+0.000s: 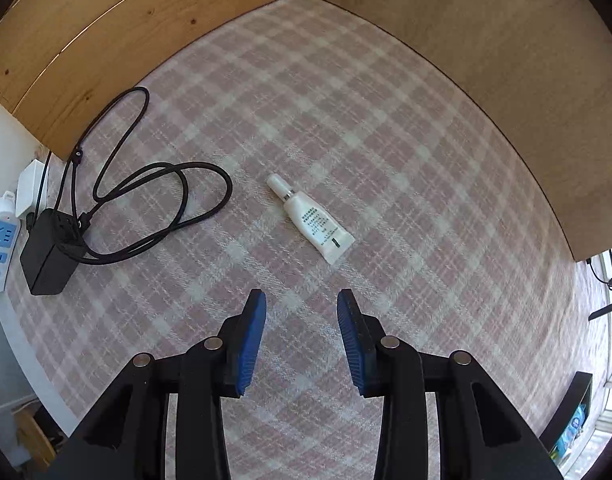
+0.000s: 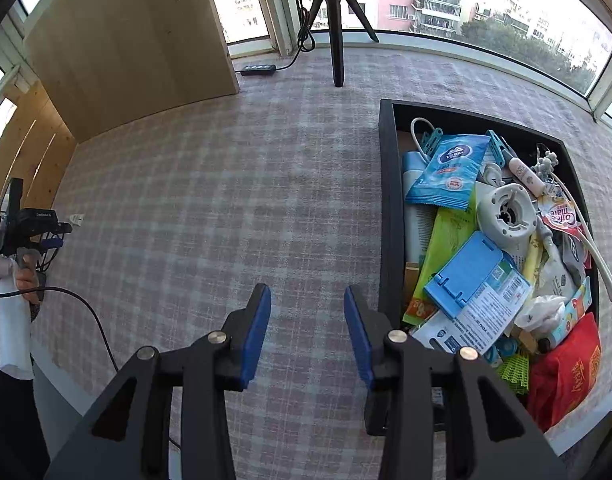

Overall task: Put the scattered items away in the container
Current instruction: 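Move the left gripper down to the white cream tube on the rug, then grasp the white cream tube with the left gripper and lift it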

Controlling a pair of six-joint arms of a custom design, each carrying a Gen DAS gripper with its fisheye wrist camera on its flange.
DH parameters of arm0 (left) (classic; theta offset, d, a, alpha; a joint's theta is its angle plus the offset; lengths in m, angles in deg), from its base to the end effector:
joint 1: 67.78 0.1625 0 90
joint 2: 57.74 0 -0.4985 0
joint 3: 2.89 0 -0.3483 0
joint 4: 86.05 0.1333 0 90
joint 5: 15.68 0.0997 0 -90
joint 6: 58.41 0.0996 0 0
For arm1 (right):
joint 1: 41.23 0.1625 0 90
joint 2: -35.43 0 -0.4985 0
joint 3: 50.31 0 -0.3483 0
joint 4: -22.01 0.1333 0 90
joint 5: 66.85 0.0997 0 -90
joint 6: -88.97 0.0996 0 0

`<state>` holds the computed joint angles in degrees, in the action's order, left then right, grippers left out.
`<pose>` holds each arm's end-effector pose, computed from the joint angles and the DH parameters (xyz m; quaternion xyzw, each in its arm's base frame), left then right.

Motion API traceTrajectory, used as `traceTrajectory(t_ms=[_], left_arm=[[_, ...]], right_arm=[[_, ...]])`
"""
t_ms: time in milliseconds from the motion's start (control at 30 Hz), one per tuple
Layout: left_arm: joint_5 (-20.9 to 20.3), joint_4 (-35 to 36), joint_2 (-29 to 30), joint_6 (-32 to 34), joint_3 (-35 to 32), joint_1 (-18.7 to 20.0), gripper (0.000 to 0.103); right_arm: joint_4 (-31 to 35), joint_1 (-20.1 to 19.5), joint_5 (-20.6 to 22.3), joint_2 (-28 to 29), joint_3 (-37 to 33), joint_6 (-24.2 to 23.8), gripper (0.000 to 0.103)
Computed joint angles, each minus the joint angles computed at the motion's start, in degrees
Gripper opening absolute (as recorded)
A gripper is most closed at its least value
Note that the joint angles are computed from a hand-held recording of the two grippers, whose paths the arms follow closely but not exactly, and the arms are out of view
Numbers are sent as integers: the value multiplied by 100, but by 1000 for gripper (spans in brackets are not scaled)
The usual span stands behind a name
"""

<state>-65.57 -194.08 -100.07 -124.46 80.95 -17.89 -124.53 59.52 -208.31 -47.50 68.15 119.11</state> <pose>-0.2938 -0.6553 0.1578 -0.1384 0.9119 -0.1536 0.3545 0.1402 -0.4417 0.4326 -0.2272 -0.8598 0.3030 0.3426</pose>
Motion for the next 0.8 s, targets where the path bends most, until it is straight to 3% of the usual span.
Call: traceTrajectory(t_ms=[167,300,567,633,667,733,800], left_arm=[[-38,-281,28,-22,-43,135,35],[-50,-567,123,-111,-50,199,45],[94,-831,373,-762,142,109,44],[135,-788,423,-798,198,54,41],[151,-781,444,-777,204,35,30],[189,-636,567,-768,45,4,23],[92,-832,603,-614,53,10,8]], right_arm=[[3,-215,65,3,-20,-127,42],[-90,-412,271,-4,-42,-214,42],[-139,-644,629,28,-93,-373,42],[-144,-681,681,19,-101,-383,42],[-152,-698,696,8,-103,-383,42],[-157,-722,704,-2,-117,-382,42],[-196,-753,714,-23,-125,-387,42]])
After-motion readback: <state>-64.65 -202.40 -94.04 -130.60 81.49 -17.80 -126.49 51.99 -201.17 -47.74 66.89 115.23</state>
